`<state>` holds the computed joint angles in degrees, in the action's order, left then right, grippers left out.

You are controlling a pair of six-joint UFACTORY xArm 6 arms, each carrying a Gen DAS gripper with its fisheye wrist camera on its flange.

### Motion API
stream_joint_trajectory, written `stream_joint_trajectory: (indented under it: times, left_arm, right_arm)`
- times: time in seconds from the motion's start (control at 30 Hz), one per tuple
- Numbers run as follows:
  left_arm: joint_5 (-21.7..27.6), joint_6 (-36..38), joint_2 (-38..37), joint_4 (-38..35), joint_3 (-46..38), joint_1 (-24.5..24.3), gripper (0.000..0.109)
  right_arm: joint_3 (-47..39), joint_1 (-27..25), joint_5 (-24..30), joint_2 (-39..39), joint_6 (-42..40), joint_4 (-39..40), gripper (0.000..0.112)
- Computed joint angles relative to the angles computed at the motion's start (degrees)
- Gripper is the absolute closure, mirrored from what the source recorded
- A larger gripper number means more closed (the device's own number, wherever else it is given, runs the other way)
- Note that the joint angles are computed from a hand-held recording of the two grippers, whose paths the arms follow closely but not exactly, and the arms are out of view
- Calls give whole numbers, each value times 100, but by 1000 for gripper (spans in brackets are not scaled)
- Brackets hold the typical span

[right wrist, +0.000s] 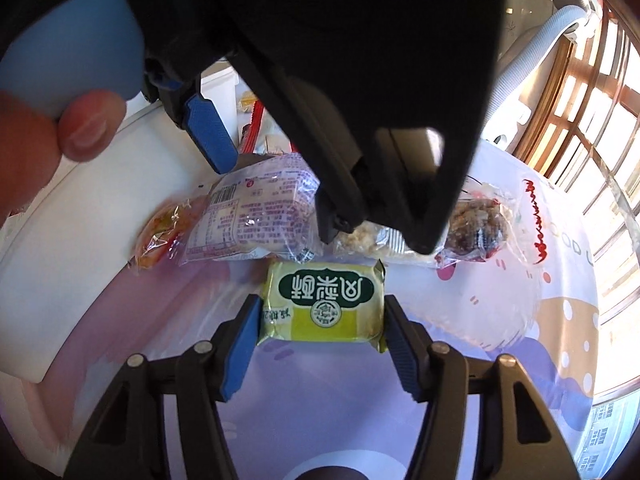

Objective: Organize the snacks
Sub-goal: 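Grasp the clear bread bag with the left tool while the right tool grasps the green cake pack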

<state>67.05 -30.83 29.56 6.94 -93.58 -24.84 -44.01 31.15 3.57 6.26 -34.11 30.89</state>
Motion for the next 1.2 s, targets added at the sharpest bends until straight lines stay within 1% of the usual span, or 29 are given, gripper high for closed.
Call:
stream_joint_trajectory:
  times: [0.03,0.1,0.17,0.23,0.3,0.37,0.47,0.6,0.67,0.73,0.9,0.97,1.2]
  left_arm:
    - [5,44,15,-134,-19,17,46]
    - [30,10,31,-127,-52,14,46]
    - [-30,22,-4,-144,14,41,47]
    - [-77,21,-27,-128,51,52,50]
    - [-134,70,-70,-135,118,79,55]
    - [-193,121,-135,-94,222,126,60]
    - [-225,119,-199,-14,291,125,66]
    - [-247,140,-290,56,379,106,71]
    - [-260,136,-354,73,433,90,73]
    - [-193,149,-402,50,436,46,74]
    - [-165,123,-656,106,618,-66,80]
    - [-175,133,-770,104,709,-115,81]
    - [-359,112,-1391,9,1243,-271,86]
  right_arm:
    - [22,-8,28,-35,45,1,58]
    - [29,-104,184,-106,106,-1,59]
    - [100,-201,247,-192,517,-429,60]
    - [153,-273,343,-281,632,-505,60]
    - [205,-340,455,-370,809,-633,60]
    - [253,-432,664,-496,922,-595,60]
    - [260,-607,1062,-655,949,-258,60]
    - [261,-791,1395,-794,1439,-486,60]
    - [192,-812,1489,-774,1758,-701,60]
    - [266,-907,1596,-869,1729,-615,60]
    - [536,-968,1882,-1262,2046,-687,60]
    - [769,-994,1900,-1499,2150,-731,60]
    - [1158,-1069,2025,-2077,2578,-1001,60]
